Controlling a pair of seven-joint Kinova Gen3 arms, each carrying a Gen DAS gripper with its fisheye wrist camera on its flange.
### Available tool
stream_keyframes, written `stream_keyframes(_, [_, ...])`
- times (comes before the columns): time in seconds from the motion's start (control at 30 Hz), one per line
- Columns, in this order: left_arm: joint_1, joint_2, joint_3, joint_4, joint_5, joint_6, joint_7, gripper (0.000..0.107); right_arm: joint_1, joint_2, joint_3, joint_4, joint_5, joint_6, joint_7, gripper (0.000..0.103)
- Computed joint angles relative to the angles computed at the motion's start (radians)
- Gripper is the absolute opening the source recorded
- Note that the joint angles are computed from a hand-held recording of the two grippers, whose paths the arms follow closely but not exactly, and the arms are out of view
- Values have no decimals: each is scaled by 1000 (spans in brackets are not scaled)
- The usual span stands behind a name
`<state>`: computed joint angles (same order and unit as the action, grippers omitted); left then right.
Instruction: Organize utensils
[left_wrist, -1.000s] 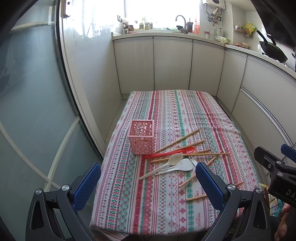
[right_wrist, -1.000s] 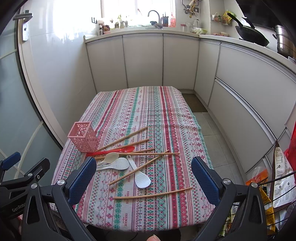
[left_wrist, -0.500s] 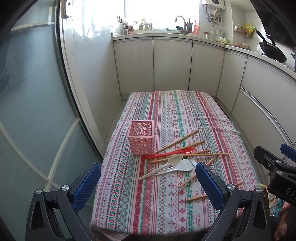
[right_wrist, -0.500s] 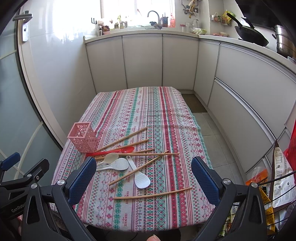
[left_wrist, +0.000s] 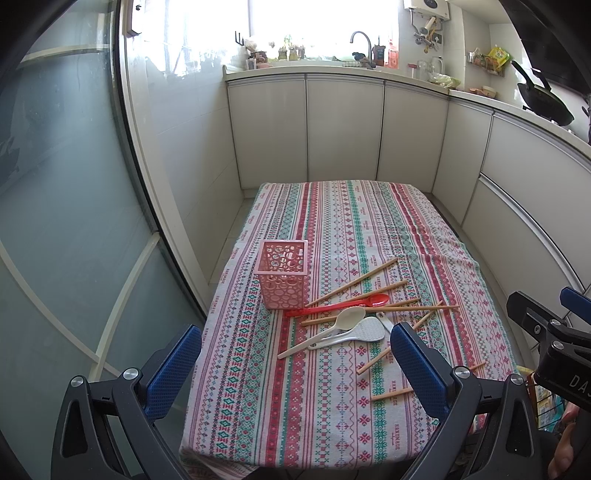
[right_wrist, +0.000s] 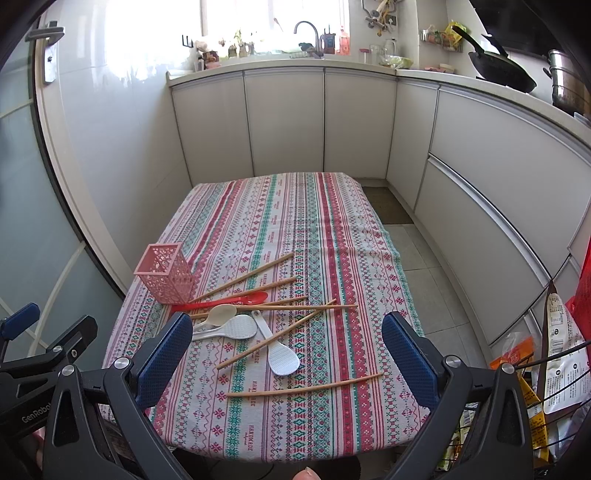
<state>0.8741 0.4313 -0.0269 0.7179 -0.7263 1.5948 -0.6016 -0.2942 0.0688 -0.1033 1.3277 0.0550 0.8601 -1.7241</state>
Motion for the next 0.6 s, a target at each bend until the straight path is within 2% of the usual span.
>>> stream_keyframes(0.33, [-7, 4, 1, -11, 8, 4, -12, 103, 2, 5, 2, -5, -8, 7, 7, 103])
stream_keyframes(0.5, [-31, 13, -3, -36, 31, 3, -37, 103, 17, 41, 10, -62, -46, 53, 34, 103])
stream_keyframes(0.6, [-68, 4, 6, -23, 71, -35, -62, 103, 35, 86, 20, -128, -74, 108, 54, 103])
